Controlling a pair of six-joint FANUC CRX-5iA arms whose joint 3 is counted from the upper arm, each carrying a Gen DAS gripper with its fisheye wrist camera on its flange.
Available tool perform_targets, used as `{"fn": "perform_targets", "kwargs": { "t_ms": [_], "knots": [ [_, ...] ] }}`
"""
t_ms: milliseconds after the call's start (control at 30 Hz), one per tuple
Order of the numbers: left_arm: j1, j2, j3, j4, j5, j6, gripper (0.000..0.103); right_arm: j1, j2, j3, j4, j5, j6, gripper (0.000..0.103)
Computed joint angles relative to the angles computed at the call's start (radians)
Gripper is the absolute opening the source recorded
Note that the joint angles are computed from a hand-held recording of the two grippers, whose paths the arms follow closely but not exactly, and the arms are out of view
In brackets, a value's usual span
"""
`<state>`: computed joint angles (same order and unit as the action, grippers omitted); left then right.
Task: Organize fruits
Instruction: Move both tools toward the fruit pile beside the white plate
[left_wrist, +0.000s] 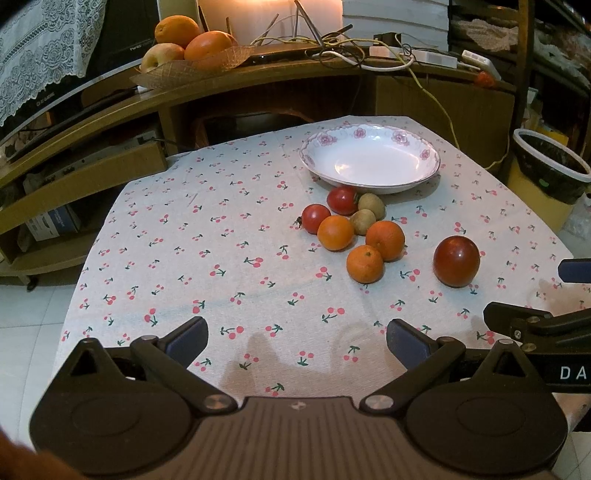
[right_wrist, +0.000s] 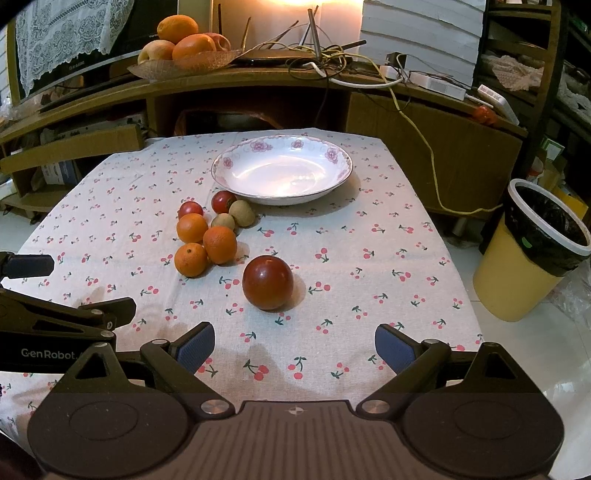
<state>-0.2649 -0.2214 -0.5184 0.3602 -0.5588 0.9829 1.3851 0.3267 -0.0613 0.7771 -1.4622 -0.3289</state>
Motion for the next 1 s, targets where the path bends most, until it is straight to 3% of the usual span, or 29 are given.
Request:
{"fn": "perform_targets", "kwargs": {
  "t_ms": [1000],
  "knots": [
    [-0.010,0.016,0.016,-0.045,0.005,0.027,0.103,-0.013,0.008,0.007,-0.018,0.024,0.018,0.093]
  ]
}}
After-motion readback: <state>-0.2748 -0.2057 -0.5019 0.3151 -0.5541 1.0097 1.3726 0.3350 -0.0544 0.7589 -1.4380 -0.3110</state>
